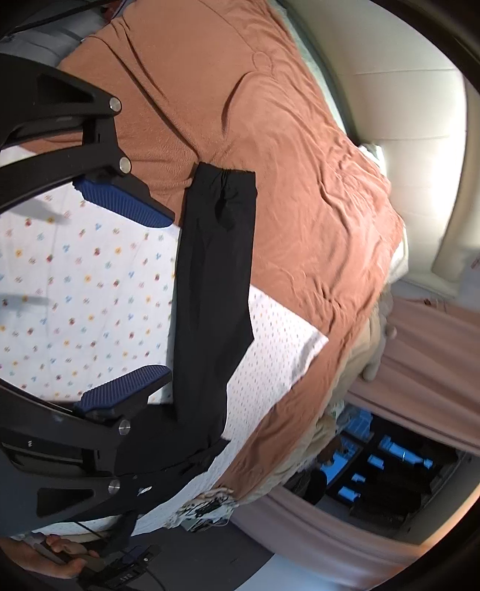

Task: Fold large clothes
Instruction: 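Move the left tool down to the black shirt's sleeve cuff, then close the left gripper on the sleeve cuff and lift it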

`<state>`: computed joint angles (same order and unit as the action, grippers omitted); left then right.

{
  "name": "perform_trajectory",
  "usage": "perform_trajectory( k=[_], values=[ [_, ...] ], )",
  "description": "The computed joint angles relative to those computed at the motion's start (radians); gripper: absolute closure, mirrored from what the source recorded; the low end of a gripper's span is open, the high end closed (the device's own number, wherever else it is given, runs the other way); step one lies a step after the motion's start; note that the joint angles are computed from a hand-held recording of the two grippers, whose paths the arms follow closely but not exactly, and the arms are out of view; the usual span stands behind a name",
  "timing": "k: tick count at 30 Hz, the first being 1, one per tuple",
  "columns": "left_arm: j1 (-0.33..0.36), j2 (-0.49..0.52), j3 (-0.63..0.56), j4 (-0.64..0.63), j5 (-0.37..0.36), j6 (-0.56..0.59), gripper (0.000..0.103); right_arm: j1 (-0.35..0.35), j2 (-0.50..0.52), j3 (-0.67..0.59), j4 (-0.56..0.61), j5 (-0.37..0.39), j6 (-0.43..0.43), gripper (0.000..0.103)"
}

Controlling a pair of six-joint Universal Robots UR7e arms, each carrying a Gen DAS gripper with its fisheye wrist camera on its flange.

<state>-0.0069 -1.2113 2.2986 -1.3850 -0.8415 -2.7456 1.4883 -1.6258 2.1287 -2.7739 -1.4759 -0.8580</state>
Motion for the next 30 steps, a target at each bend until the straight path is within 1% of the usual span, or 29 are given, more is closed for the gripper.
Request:
perform_trajectory(
  k=[2, 7, 9, 11, 12, 13, 14, 15, 17, 18, 20, 23, 24, 25, 27, 28, 29, 30],
  values=[
    [0.016, -0.047, 0.039, -0.002, -0.013, -0.021, 0.026, 0.021, 0.043, -0.011, -0.041, -0.026, -0.005, 0.008],
    [0.045, -0.134, 0.106, -0.003, -0.039, -0.043, 0.026, 0.069, 0.134, -0.064, -0.053, -0.074, 0.005, 0.009],
    [0.061, -0.168, 0.131, -0.004, -0.045, -0.047, 0.026, 0.088, 0.17, -0.08, -0.065, -0.093, 0.005, 0.012],
    [0.08, -0.207, 0.159, -0.007, -0.048, -0.045, 0.026, 0.108, 0.202, -0.09, -0.075, -0.117, 0.004, 0.021],
    [0.095, -0.23, 0.175, -0.01, -0.046, -0.038, 0.026, 0.116, 0.221, -0.102, -0.068, -0.128, 0.005, 0.024],
    [0.113, -0.247, 0.187, -0.018, -0.048, -0.025, 0.032, 0.122, 0.242, -0.116, -0.058, -0.137, 0.004, 0.028],
    [0.134, -0.269, 0.204, -0.036, -0.045, -0.007, 0.034, 0.131, 0.266, -0.136, -0.05, -0.149, 0.008, 0.031],
    [0.151, -0.288, 0.22, -0.052, -0.042, 0.008, 0.037, 0.139, 0.289, -0.152, -0.047, -0.162, 0.011, 0.033],
    [0.192, -0.312, 0.243, -0.074, -0.039, 0.044, 0.038, 0.152, 0.335, -0.18, -0.044, -0.185, 0.007, 0.039],
    [0.215, -0.317, 0.249, -0.08, -0.04, 0.064, 0.038, 0.159, 0.359, -0.199, -0.037, -0.198, 0.008, 0.041],
    [0.265, -0.323, 0.261, -0.104, -0.039, 0.107, 0.038, 0.173, 0.409, -0.237, -0.022, -0.225, 0.016, 0.049],
    [0.337, -0.324, 0.272, -0.136, -0.044, 0.152, 0.038, 0.183, 0.481, -0.305, 0.02, -0.251, 0.029, 0.055],
    [0.355, -0.322, 0.274, -0.15, -0.04, 0.173, 0.04, 0.184, 0.501, -0.325, 0.038, -0.251, 0.034, 0.057],
    [0.376, -0.317, 0.276, -0.173, -0.035, 0.207, 0.047, 0.183, 0.515, -0.343, 0.053, -0.252, 0.037, 0.059],
    [0.405, -0.292, 0.261, -0.179, -0.036, 0.25, 0.05, 0.182, 0.548, -0.381, 0.086, -0.241, 0.055, 0.061],
    [0.414, -0.27, 0.242, -0.16, -0.038, 0.263, 0.056, 0.181, 0.564, -0.401, 0.107, -0.235, 0.065, 0.064],
    [0.424, -0.251, 0.222, -0.137, -0.047, 0.275, 0.06, 0.179, 0.579, -0.421, 0.123, -0.231, 0.071, 0.071],
    [0.431, -0.237, 0.203, -0.11, -0.055, 0.286, 0.069, 0.176, 0.592, -0.44, 0.145, -0.228, 0.079, 0.074]
  ],
)
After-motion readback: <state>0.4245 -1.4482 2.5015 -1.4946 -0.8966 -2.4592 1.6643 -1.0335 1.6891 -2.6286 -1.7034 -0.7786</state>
